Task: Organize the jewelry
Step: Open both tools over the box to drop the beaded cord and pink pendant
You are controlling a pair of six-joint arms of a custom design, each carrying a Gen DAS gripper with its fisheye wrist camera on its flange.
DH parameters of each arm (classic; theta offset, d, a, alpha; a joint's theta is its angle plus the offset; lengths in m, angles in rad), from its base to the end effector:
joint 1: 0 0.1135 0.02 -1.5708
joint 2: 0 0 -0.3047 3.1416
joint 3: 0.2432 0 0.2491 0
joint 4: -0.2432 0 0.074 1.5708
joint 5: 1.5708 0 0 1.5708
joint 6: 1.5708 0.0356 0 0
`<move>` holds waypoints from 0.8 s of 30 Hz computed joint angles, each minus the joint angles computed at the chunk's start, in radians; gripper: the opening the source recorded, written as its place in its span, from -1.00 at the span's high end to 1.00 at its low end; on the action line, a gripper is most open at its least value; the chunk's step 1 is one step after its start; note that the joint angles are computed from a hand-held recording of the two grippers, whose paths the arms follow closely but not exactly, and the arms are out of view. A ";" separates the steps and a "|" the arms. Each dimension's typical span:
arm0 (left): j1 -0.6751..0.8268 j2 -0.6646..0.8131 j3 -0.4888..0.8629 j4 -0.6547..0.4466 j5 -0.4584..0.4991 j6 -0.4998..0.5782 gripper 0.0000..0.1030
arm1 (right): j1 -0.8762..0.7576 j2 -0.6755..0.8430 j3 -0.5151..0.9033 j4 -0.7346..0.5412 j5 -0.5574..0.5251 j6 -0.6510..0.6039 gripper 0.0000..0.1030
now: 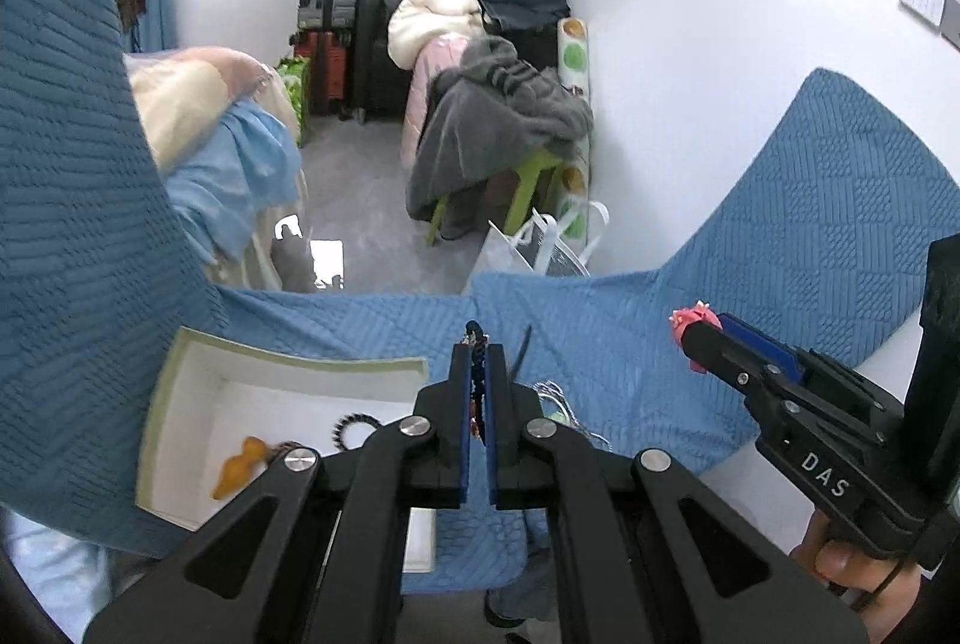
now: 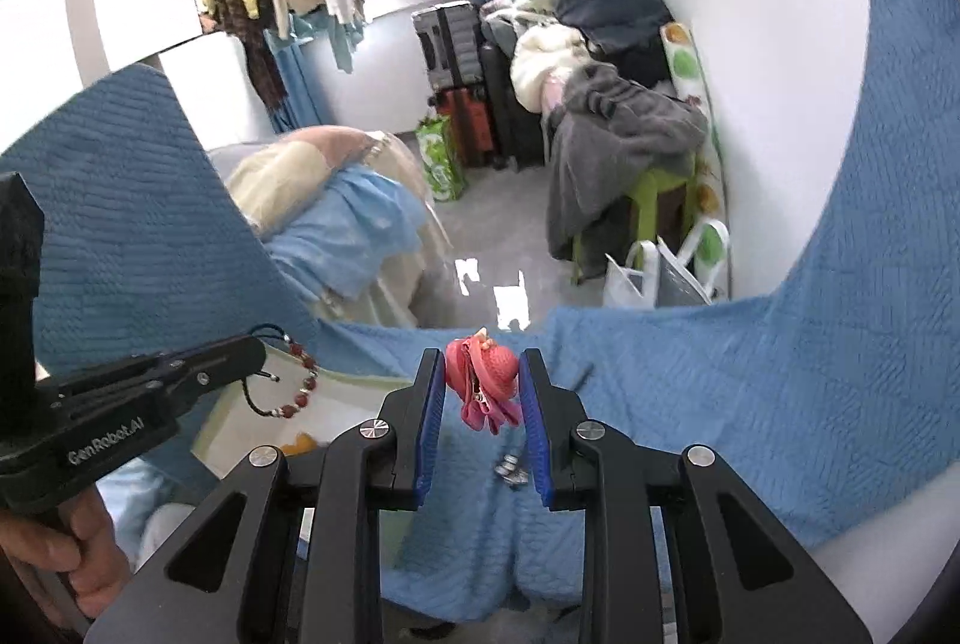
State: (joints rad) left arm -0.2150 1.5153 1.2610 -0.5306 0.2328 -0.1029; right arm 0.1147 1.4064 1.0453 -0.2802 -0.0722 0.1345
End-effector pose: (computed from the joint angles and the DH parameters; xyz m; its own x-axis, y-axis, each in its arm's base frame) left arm 0.3197 -0.0782 0.3382 -0.7245 0.0559 -0.6870 0.2942 0.9264 -0.2349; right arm 0.3030 0.0375 0.3193 -0.6119 0.0641 -0.7883 -0.0903 0.9845 0.1502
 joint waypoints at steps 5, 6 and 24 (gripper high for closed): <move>0.081 -0.033 0.026 -0.042 0.036 0.051 0.94 | 0.094 0.005 0.060 -0.017 0.028 0.047 0.55; 0.096 -0.037 0.028 -0.048 0.043 0.061 0.94 | 0.106 0.011 0.066 -0.012 0.028 0.053 0.55; 0.321 0.082 -0.086 -0.017 0.166 0.202 0.94 | 0.320 0.272 0.091 0.038 0.103 0.151 0.55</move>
